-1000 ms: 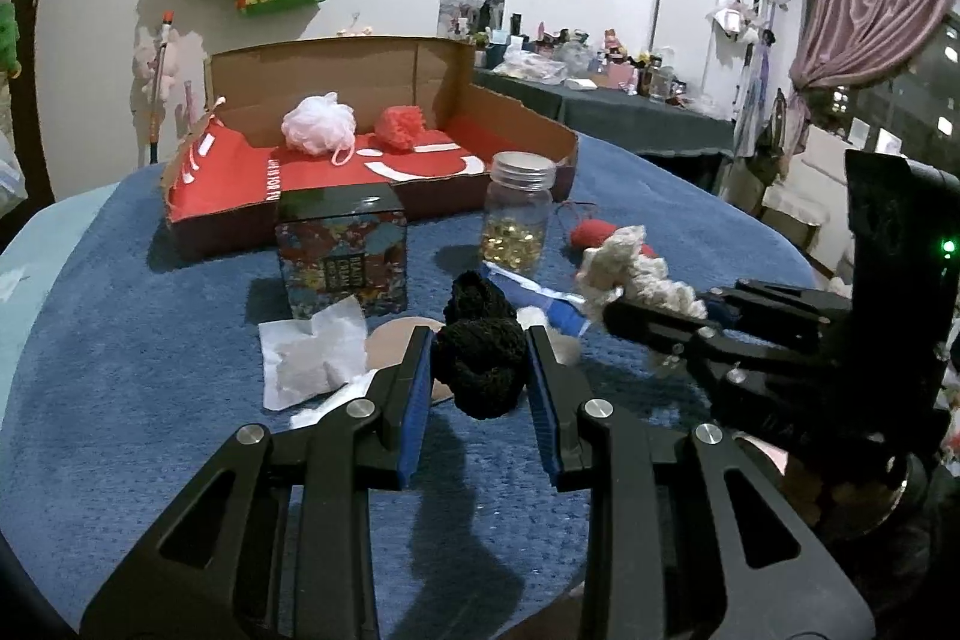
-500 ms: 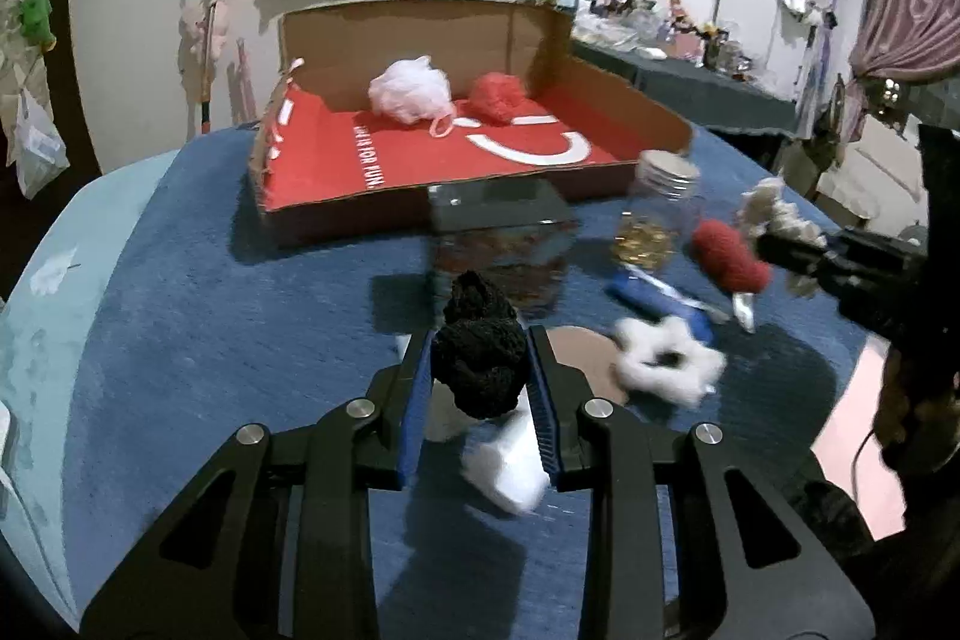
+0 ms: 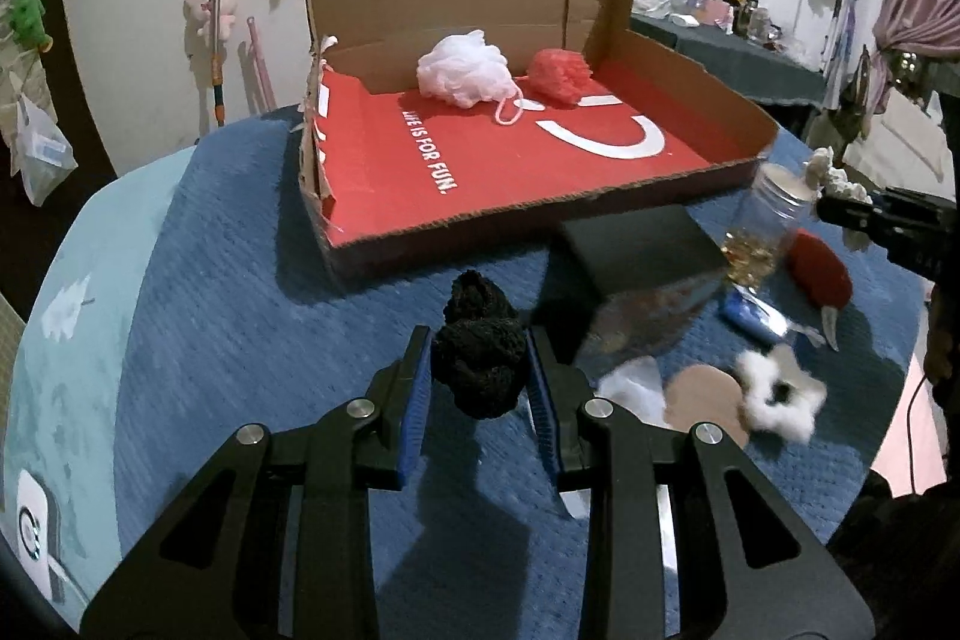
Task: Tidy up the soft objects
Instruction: 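Carry the pom-pom and scrunchie over the red box with both tools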
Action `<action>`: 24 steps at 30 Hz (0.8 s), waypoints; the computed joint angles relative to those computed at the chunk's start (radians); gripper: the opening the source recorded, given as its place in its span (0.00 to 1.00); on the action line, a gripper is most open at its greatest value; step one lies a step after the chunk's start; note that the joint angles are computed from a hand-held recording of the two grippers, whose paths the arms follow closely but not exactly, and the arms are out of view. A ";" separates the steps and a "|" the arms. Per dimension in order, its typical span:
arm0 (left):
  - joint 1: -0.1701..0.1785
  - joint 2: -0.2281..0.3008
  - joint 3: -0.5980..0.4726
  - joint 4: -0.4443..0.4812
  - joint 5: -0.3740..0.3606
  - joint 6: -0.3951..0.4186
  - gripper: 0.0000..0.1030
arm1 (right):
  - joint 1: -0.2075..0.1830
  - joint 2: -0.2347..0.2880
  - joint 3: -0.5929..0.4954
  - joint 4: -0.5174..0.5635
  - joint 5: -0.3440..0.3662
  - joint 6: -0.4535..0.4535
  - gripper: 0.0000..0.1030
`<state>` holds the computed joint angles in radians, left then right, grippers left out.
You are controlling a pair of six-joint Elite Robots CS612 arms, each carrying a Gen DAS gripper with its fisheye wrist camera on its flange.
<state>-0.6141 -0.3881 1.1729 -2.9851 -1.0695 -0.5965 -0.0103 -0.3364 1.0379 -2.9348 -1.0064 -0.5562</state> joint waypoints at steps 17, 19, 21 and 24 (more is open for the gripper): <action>0.045 0.031 -0.110 -0.022 -0.109 0.127 0.27 | 0.018 0.074 -0.232 0.285 0.107 -0.071 0.19; 0.051 0.041 -0.138 -0.006 -0.124 0.136 0.27 | 0.021 0.087 -0.266 0.318 0.112 -0.073 0.19; 0.056 0.049 -0.162 0.018 -0.130 0.136 0.27 | 0.026 0.097 -0.291 0.328 0.103 -0.069 0.19; 0.063 0.065 -0.203 0.051 -0.140 0.147 0.27 | 0.035 0.122 -0.349 0.360 0.080 -0.069 0.19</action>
<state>-0.5509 -0.3228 0.9702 -2.9338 -1.2093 -0.4499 0.0247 -0.2147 0.6894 -2.5747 -0.9261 -0.6250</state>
